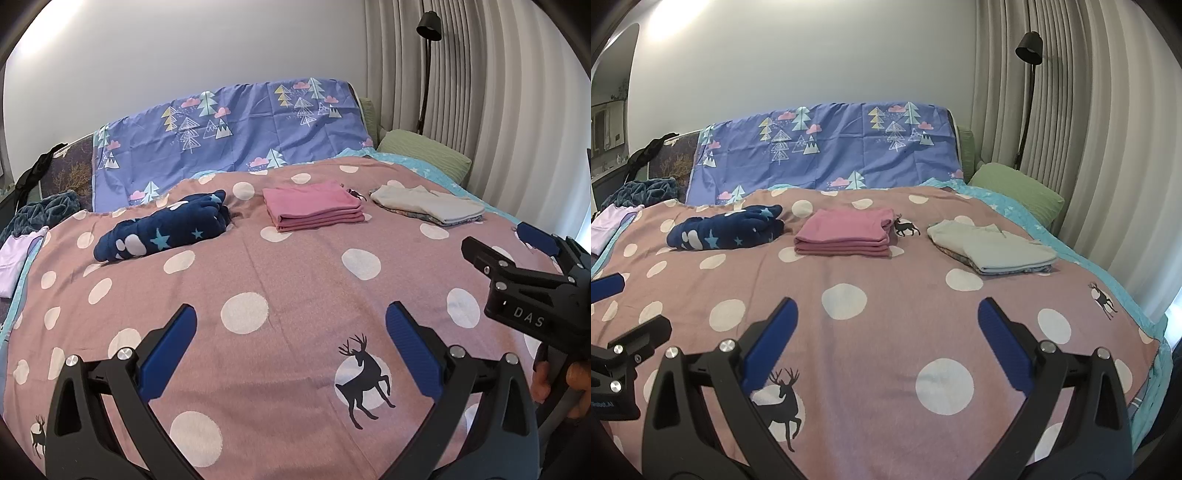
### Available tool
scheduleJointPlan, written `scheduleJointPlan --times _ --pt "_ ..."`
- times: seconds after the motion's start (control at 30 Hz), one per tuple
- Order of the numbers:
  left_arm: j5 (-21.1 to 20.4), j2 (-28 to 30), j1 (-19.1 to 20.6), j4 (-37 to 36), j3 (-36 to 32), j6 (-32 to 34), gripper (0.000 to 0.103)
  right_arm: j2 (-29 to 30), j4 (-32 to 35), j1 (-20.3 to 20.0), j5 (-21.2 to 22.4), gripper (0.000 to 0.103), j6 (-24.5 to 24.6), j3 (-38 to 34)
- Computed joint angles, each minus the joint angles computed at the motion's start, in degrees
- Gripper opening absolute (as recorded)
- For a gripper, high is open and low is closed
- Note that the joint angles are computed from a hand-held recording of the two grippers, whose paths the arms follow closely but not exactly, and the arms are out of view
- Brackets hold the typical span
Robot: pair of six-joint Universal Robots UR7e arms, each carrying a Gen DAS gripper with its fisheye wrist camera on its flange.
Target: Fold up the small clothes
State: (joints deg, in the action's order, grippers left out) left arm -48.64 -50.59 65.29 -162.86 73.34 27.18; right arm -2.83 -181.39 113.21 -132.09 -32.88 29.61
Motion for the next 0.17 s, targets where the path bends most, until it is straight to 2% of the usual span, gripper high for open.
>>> scheduleJointPlan --times 0.17 --pt "0.1 0.1 0.0 0.2 -0.1 0.0 0.102 0.2 0.3 0.0 0.1 0.1 -0.1 -0.5"
